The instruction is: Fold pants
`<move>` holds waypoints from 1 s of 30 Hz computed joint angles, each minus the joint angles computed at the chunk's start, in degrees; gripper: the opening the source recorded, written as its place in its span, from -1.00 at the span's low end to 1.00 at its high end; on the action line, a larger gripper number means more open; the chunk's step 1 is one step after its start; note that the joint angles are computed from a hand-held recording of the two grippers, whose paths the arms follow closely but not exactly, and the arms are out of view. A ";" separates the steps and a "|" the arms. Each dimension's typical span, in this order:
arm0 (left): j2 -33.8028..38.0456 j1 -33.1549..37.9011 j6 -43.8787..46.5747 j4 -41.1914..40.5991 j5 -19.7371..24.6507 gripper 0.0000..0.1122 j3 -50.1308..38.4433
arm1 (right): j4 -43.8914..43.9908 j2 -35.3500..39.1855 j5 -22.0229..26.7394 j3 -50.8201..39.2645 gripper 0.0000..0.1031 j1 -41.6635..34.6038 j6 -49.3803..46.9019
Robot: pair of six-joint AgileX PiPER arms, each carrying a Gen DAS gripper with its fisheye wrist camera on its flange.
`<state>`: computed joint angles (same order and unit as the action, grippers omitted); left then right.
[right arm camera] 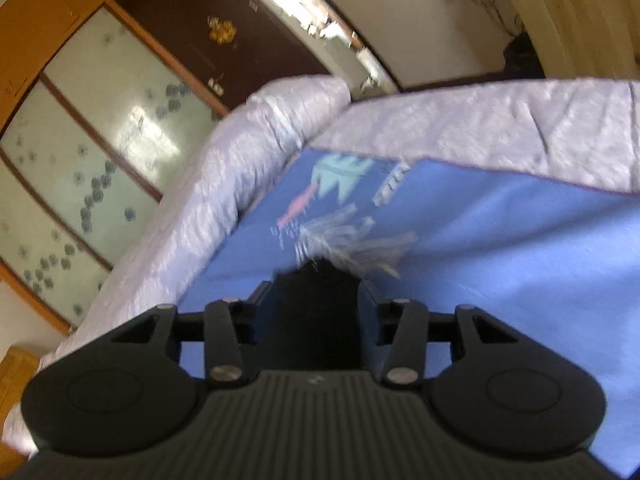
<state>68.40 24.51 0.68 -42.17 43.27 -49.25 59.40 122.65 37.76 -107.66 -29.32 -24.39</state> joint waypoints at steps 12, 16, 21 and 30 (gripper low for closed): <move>-4.69 2.42 6.18 -13.30 8.03 0.43 15.16 | -3.49 7.98 -0.75 -5.56 -0.04 4.73 2.42; 4.11 0.16 19.17 -30.59 0.86 0.57 18.75 | -5.17 11.96 -0.68 -11.92 -0.04 6.33 5.60; 10.62 -2.52 25.21 -40.76 -5.20 0.58 16.16 | -14.87 15.40 1.39 -19.74 -0.73 8.12 16.22; 5.87 2.88 6.39 -25.40 1.87 -0.72 9.62 | -29.41 2.58 2.00 -13.97 -0.77 7.24 30.09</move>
<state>74.26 27.39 7.07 -67.56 45.14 -39.62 29.99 125.24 39.76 -121.64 -22.08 5.71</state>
